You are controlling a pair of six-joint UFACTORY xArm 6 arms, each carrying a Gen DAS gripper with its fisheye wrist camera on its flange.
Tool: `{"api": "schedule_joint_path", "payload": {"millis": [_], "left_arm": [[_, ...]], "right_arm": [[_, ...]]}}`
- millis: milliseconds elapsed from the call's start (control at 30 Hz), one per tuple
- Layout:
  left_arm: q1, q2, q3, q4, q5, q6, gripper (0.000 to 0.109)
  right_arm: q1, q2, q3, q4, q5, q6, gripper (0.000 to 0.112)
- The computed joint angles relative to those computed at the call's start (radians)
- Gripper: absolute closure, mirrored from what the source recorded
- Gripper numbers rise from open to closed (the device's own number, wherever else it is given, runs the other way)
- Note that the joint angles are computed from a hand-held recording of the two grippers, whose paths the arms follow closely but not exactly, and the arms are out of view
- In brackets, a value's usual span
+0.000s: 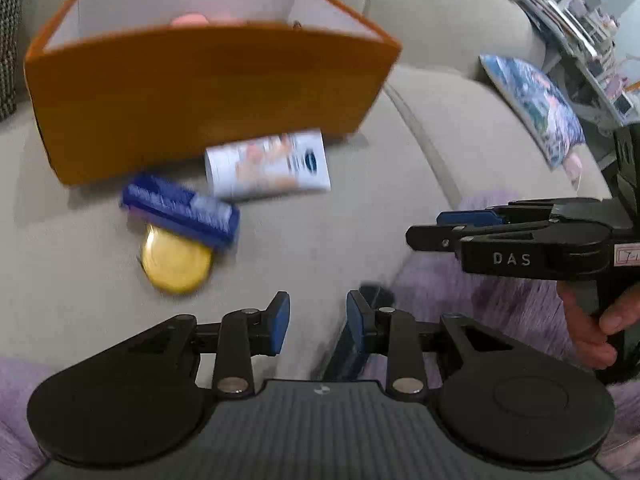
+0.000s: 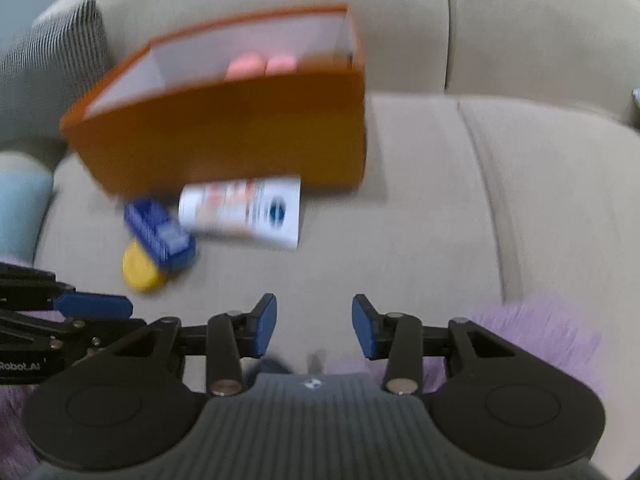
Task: Organize rigid objects
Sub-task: 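Grasp the dark blue bottle with the left tool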
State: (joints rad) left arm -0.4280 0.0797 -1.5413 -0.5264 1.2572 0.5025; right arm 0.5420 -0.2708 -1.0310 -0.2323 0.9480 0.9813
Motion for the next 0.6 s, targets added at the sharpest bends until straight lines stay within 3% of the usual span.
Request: {"api": "schedule_joint_path", "payload": {"millis": [100, 200, 600], "left_arm": [[-0.018, -0.046, 0.091, -0.013, -0.028, 0.058, 0.073], [-0.058, -0.069, 0.147, 0.004, -0.068, 0.097, 0.073], [-0.125, -0.064, 0.187, 0.097, -0.079, 0.100, 0.070]], "right_arm": [[0.022, 0.001, 0.025, 0.058, 0.012, -0.012, 0.069], [0.054, -0.017, 0.059, 0.016, 0.006, 0.036, 0.069], [0.049, -0.025, 0.108, 0.001, -0.081, 0.052, 0.067]]}}
